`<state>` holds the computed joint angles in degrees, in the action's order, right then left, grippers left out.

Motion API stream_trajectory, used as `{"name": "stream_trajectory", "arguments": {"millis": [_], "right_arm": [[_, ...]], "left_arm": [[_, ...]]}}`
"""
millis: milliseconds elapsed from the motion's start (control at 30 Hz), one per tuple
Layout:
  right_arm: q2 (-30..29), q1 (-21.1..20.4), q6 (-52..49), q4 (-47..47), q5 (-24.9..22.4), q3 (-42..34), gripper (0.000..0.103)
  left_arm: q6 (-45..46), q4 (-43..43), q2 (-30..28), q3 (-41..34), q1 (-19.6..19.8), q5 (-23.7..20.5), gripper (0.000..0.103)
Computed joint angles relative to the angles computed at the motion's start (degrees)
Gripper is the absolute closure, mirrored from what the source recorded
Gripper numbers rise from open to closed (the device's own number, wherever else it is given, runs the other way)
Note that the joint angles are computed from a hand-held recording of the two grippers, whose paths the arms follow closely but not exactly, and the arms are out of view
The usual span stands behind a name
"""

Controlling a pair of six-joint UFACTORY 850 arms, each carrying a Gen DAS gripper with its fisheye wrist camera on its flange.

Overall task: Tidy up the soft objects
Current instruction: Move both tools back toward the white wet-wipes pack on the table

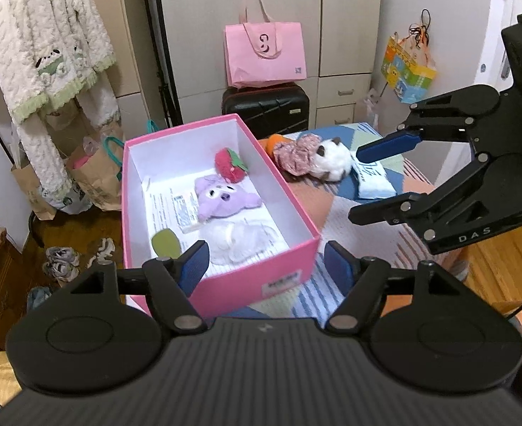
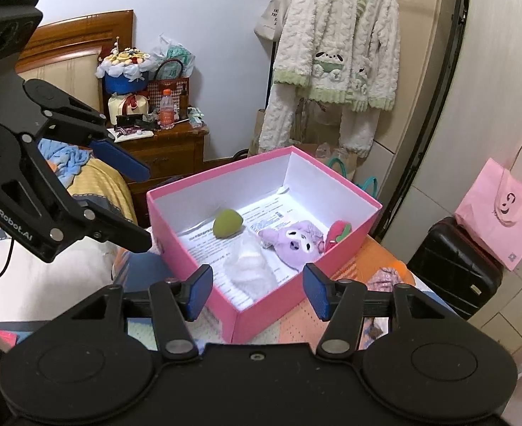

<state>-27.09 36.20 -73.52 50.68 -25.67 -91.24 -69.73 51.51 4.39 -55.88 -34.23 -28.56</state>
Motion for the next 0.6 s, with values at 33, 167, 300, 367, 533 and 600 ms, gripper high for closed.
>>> {"name": "stream_trajectory", "arguments": {"millis": [33, 167, 300, 367, 533, 600], "right_arm": [[0.5, 0.0, -0.1, -0.1, 0.2, 0.7, 0.04], [3.0, 0.0, -1.6, 0.4, 1.2, 3.9, 0.039], [5.1, -0.1, -5.0, 2.9, 1.8, 6.9, 0.036], [5.9, -0.3, -6.0, 3.8, 2.0, 8.3, 0.035], [7.9, -1.1, -9.4, 7.1, 3.2, 12.1, 0.032], [8.9, -1.9, -12.6, 10.6, 3.3, 14.1, 0.031]], "left_arm": [[0.2, -0.8, 0.2, 0.2, -0.4, 0.2, 0.032], [0.7, -0.8, 0.6, 0.8, -2.0, 0.6, 0.031], [0.9, -0.7, -0.3, 1.0, -3.3, 0.7, 0.031], [2.4, -2.6, -1.0, 0.7, -3.5, 1.4, 0.031], [4.7, -5.0, -3.0, -0.2, -3.7, 2.3, 0.031], [5.5, -5.9, -3.9, -0.9, -3.6, 2.8, 0.031]]}}
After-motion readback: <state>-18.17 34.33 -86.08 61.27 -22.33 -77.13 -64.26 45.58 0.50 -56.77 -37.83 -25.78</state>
